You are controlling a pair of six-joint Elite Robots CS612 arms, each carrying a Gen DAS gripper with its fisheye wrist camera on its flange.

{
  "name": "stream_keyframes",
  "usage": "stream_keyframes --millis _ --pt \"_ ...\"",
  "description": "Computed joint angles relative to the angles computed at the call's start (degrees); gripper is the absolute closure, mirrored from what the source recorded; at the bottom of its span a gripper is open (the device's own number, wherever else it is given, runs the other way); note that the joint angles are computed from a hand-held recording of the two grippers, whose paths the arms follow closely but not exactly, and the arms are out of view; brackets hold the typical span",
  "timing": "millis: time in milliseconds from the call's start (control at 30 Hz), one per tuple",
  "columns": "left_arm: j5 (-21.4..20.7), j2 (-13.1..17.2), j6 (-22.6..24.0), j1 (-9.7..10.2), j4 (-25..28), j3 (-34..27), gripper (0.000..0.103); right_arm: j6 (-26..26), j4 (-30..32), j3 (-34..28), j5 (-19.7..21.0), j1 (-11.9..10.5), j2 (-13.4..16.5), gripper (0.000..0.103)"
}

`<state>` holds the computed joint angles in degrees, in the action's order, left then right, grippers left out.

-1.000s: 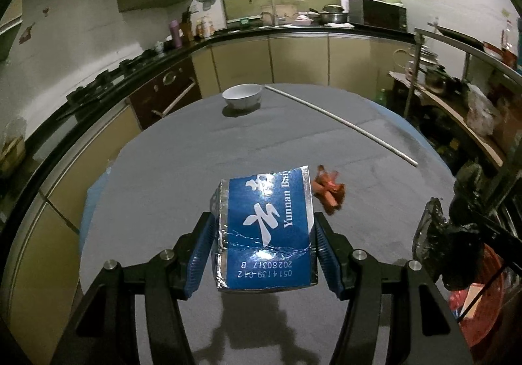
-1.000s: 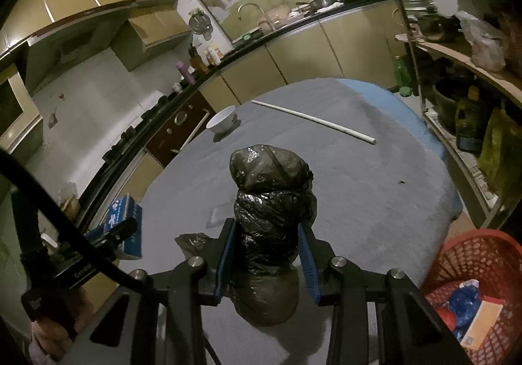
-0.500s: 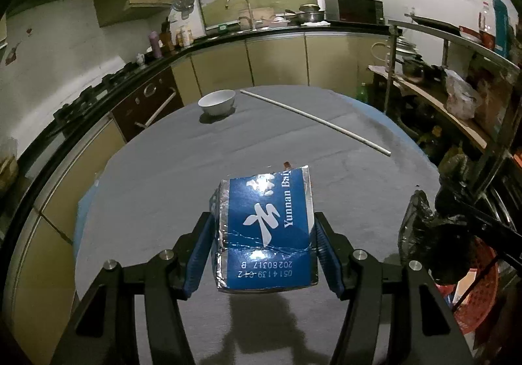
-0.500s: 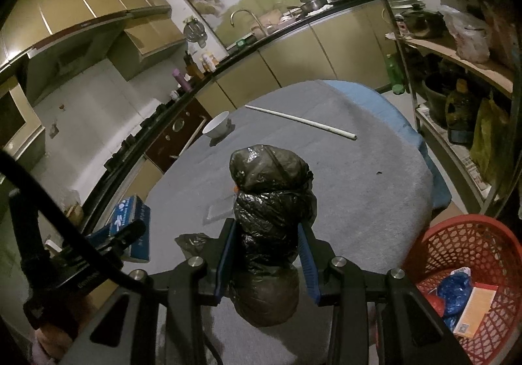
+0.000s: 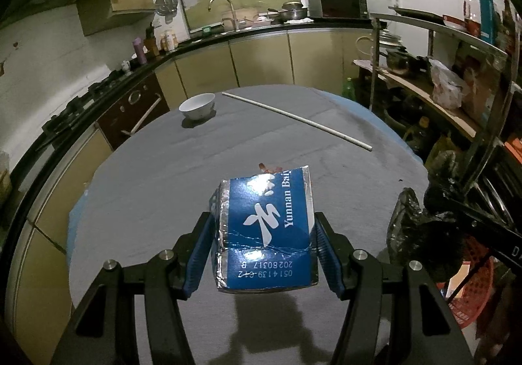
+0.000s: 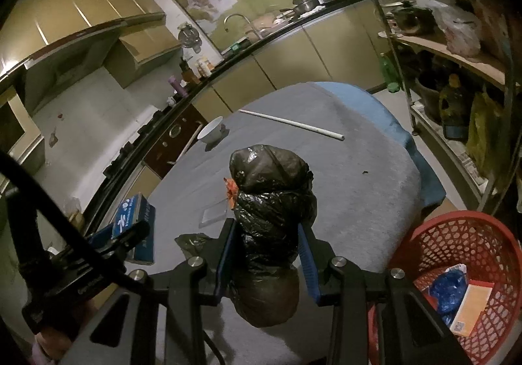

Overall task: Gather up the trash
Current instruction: 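Lift the blue box and black bag and carry them toward the red basket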

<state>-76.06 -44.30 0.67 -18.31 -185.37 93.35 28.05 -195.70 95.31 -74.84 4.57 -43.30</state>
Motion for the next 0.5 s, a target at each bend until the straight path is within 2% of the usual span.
stream_keyframes --millis 500 --pt "-1.0 0.3 1.6 -0.79 1.0 -0.2 0.04 1.0 -0.1 0.6 0.7 -0.4 0.0 0.063"
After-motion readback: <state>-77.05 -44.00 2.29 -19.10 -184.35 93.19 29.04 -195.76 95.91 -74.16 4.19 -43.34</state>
